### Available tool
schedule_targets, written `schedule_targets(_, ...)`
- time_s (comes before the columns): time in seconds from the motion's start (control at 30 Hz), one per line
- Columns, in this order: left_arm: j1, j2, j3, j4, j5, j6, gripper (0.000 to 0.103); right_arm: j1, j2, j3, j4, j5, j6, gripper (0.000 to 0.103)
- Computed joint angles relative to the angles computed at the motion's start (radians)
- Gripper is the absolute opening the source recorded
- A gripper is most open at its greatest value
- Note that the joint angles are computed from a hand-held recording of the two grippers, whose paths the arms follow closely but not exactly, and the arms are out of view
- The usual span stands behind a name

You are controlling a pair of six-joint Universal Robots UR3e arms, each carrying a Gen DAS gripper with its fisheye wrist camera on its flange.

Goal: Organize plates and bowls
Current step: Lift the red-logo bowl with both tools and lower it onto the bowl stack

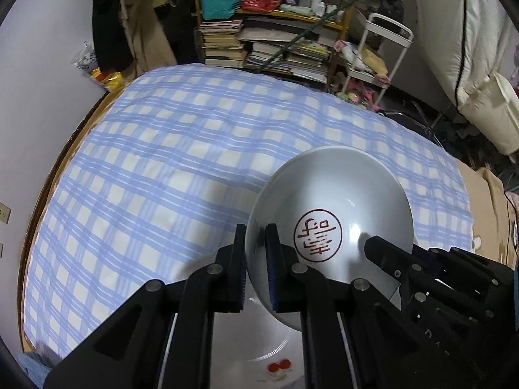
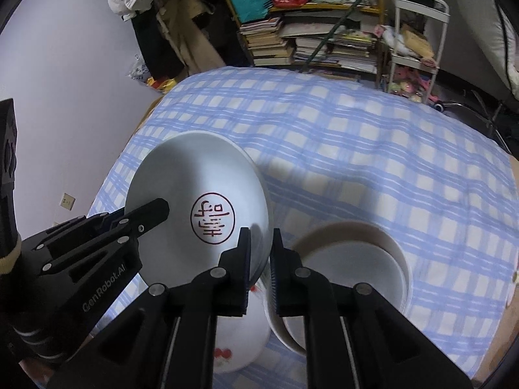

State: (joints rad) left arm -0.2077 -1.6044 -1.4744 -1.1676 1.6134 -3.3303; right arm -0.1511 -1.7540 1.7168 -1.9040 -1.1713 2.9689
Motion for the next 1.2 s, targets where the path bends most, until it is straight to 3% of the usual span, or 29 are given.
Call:
schedule_targets(0.3, -0.142, -0.045, 0.07, -0.048, 0.046, -0.075, 0.011, -0.213, -0.207, 0.117, 0.166, 0.064, -0.149, 0.012)
schedule_targets(0.67, -0.231, -0.13, 0.141, -0.088, 0.019, -0.131, 0.011, -0.408, -0.322, 0.171, 0.323, 0.077, -0.303, 0.012)
schedule_targets(1.2, -0.249, -0.211, 0.148, -0.106, 0.02, -0.15, 0.011, -0.36, -0.238, 0.254, 0.172, -0.016, -0.267, 0.012)
